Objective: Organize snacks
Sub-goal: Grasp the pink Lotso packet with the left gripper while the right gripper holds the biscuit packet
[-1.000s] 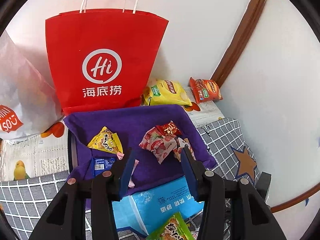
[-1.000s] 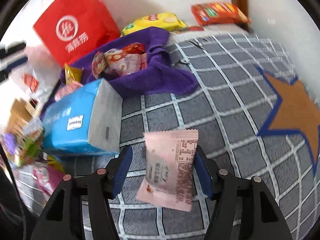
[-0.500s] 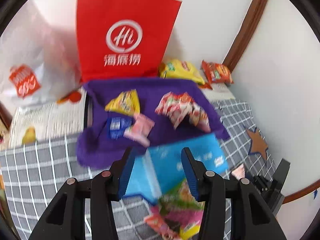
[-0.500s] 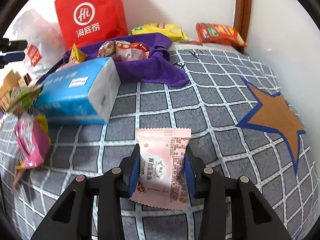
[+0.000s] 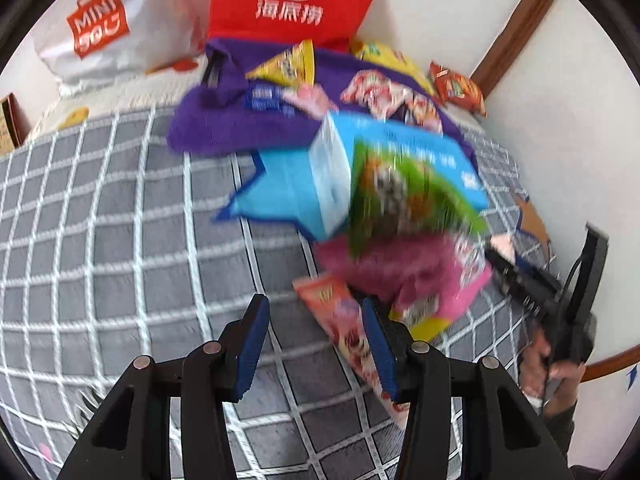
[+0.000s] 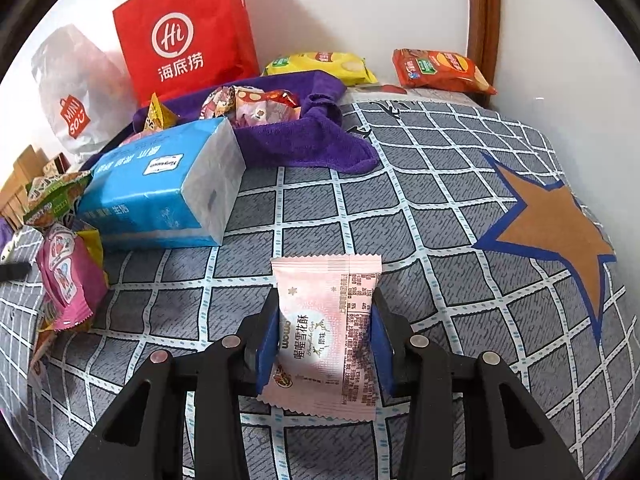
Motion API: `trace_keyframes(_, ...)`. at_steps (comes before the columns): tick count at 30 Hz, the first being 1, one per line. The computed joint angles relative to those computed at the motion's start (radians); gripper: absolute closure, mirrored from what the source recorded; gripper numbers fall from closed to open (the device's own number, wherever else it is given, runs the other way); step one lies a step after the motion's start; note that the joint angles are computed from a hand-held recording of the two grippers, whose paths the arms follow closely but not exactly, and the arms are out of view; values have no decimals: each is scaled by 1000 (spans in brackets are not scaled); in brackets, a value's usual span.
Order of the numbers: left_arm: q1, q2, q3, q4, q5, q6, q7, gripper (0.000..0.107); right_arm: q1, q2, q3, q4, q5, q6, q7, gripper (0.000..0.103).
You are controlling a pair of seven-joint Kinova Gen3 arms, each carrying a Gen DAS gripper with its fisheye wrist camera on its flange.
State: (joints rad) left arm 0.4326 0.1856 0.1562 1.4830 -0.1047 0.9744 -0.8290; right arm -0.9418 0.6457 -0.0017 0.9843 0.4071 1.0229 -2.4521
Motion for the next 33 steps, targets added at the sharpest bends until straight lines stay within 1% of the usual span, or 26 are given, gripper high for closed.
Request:
trace_keyframes(2, 4, 13, 5, 12, 19, -7, 10, 62, -7, 9, 3, -17, 6, 20, 6, 61)
trace_keyframes(5, 15, 17, 8, 36, 26, -48, 24, 62, -16, 21, 7, -39, 13, 44, 16, 61)
trace_keyframes(9, 57, 48, 9, 5, -18, -30, 51, 62, -10, 12, 4, -22, 8, 25, 12, 61)
trace_keyframes(14, 139, 87, -8, -44, -145, 30, 119, 63, -5, 5, 2, -9, 4, 12, 8, 61)
trace_keyframes(17, 199, 119, -19, -84, -244, 98, 146, 68, -6, 5, 2, -10, 4, 13, 7, 61)
trace_keyframes(19, 241, 136, -29, -100, -311, 140, 169, 80, -7, 6, 2, -11, 5, 14, 7, 61)
trace_keyframes(20, 255, 133, -33, -93, -335, 144, 179, 84, -7, 6, 2, -11, 5, 14, 7, 61)
trace_keyframes(22, 256, 121, -20, -79, -375, 161, 198, 86, -6, 6, 2, -10, 5, 14, 7, 61)
trace_keyframes(23, 266, 119, -25, -78, -399, 178, 212, 87, -6, 6, 2, -10, 5, 13, 7, 61)
trace_keyframes(24, 295, 115, -48, -72, -440, 201, 231, 87, -6, 6, 2, -10, 5, 13, 7, 61)
trace_keyframes(25, 305, 110, -56, -65, -467, 215, 238, 87, -6, 6, 2, -10, 5, 13, 7, 61)
trace_keyframes(26, 297, 105, -52, -59, -482, 224, 239, 87, -6, 6, 2, -10, 5, 13, 7, 61)
trace_keyframes(28, 258, 81, -45, -32, -475, 208, 236, 87, -7, 7, 3, -11, 6, 15, 8, 61)
trace_keyframes(29, 227, 60, -46, -8, -453, 179, 237, 86, -7, 8, 2, -12, 6, 16, 10, 60)
trace_keyframes(31, 194, 43, -52, 27, -429, 139, 244, 84, -8, 10, 2, -17, 6, 20, 12, 60)
trace_keyframes(32, 164, 35, -42, 51, -417, 114, 249, 84, -9, 11, 3, -19, 6, 21, 14, 59)
trace_keyframes(33, 151, 32, -33, 72, -421, 88, 265, 82, -9, 12, 3, -20, 7, 24, 15, 59)
